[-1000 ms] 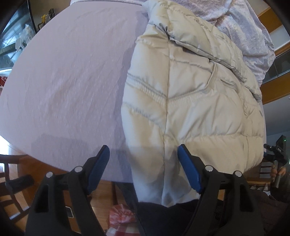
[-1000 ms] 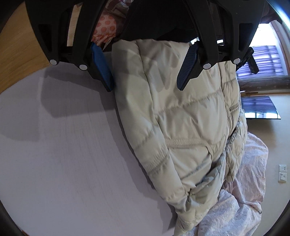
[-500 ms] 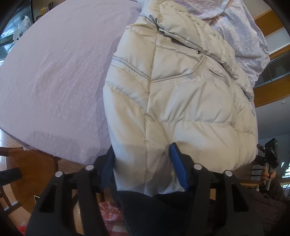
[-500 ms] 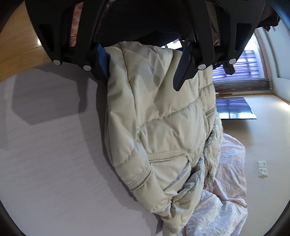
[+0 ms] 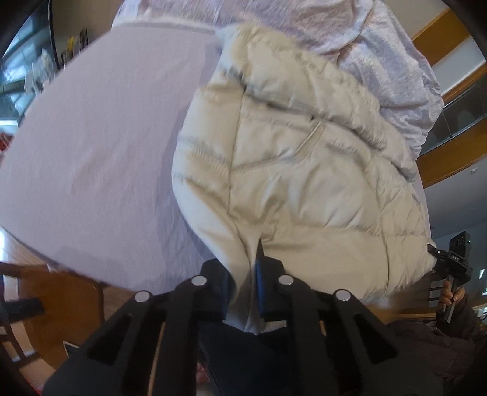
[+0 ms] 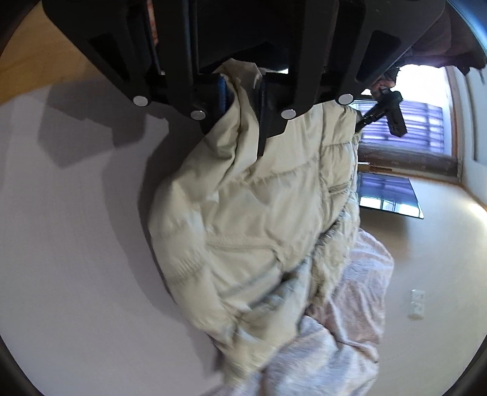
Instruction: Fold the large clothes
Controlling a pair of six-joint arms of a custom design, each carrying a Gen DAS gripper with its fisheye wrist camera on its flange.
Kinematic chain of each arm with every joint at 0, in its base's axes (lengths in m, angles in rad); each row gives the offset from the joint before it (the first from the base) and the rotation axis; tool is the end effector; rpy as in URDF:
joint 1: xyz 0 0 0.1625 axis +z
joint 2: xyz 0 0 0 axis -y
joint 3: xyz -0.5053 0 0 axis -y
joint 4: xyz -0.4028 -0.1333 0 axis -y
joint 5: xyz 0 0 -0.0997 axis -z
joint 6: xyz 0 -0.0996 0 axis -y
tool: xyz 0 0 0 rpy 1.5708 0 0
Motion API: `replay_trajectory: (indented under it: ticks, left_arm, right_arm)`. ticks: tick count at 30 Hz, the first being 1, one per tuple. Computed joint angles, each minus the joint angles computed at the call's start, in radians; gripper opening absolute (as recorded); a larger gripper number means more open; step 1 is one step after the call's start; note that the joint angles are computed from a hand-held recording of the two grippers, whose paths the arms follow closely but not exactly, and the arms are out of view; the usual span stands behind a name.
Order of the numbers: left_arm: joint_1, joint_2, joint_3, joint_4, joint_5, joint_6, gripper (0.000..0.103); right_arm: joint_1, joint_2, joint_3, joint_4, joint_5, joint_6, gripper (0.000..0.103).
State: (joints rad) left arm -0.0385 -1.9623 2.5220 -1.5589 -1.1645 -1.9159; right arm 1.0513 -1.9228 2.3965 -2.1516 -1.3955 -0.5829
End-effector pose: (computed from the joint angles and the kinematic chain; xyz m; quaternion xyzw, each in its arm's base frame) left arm -0.1894 -0.1655 0.2848 -0.0873 0.9374 -0.2427 0.2342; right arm -0.0151 -0.3299 0.3662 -0.0362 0.9941 -0.0912 0.0465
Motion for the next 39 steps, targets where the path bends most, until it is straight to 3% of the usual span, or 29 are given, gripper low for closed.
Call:
replay_trajectory:
  ticks: [7,11,16,22,28,39]
  left_arm:
    - [0.038,0.064,-0.115,0.112,0.145,0.049,0.013]
    - [0.079,0.102,-0.176,0.160,0.234,0.089,0.013]
    - [0.155,0.156,-0.239,0.175,0.343,0.150,0.013]
    - [0.275,0.250,-0.314,0.150,0.454,0.268,0.013]
    - [0.370,0.309,-0.363,0.085,0.528,0.386,0.013]
    - [0.485,0.373,-0.429,-0.077,0.634,0.590,0.013]
  right_arm:
    - [0.119,0.026,-0.031,-0.080,0.043,0.010,0.013]
    - [0.202,0.056,-0.052,-0.182,0.047,0.044,0.013]
    - [0.310,0.125,-0.077,-0.359,-0.007,0.142,0.013]
    - [0.441,0.247,-0.122,-0.539,-0.138,0.228,0.013]
    - [0.501,0.333,-0.172,-0.621,-0.205,0.270,0.013]
    - [0.570,0.473,-0.288,-0.725,-0.289,0.340,0.013]
